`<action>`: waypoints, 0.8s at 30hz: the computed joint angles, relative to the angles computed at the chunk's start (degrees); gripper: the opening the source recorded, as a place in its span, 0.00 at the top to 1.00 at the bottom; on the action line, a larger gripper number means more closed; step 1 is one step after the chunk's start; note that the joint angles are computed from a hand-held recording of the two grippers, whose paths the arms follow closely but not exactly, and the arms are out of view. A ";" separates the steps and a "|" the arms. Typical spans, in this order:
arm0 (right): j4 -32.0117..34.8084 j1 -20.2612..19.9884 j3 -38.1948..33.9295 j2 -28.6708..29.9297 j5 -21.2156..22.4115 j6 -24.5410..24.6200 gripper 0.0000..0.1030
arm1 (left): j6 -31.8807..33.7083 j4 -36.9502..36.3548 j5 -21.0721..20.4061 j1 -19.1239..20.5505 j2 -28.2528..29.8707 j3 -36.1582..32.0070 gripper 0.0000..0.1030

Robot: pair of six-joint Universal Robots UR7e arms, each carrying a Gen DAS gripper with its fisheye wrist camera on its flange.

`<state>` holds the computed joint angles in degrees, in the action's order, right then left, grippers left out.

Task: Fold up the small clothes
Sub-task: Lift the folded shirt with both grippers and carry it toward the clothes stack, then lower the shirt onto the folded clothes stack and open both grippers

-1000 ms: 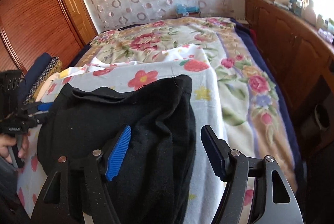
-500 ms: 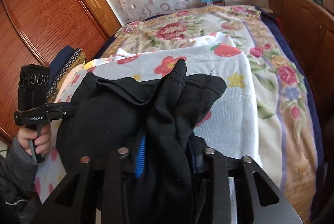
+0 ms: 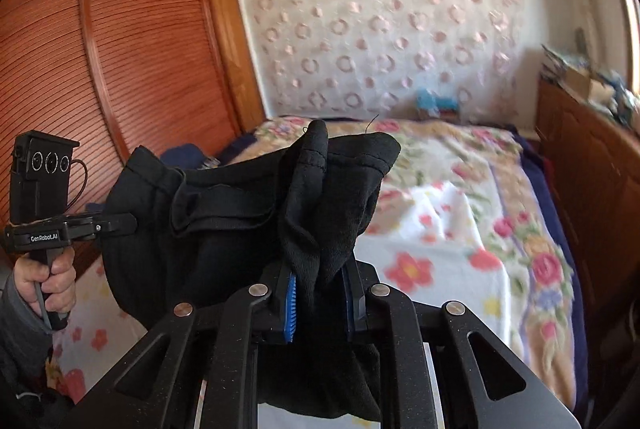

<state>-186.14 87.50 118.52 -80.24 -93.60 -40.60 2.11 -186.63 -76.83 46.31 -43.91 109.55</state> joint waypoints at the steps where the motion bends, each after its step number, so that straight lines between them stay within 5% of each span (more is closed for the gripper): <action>1: 0.64 1.26 -1.38 1.24 0.23 -0.49 0.83 | 0.34 -1.10 1.35 -0.02 -1.22 1.09 0.87; 9: 9.31 13.02 -20.82 18.09 -0.05 -7.19 0.83 | 2.38 -10.95 13.44 2.43 -11.62 8.41 0.87; 15: 24.31 19.20 -45.06 35.13 -5.49 -10.62 0.84 | -1.53 -17.66 17.15 6.79 -11.44 11.37 0.87; 20: 36.00 21.06 -69.43 51.86 -11.88 -13.32 0.90 | -6.38 -16.33 20.04 10.16 -9.72 11.62 0.87; 24: 40.74 21.40 -85.15 61.51 -13.96 -5.76 0.84 | -6.94 -15.61 22.15 10.35 -8.45 11.31 0.87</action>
<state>-145.40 108.90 33.37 -18.73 -107.56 -46.36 -4.83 -202.24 -54.69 56.66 -52.37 120.86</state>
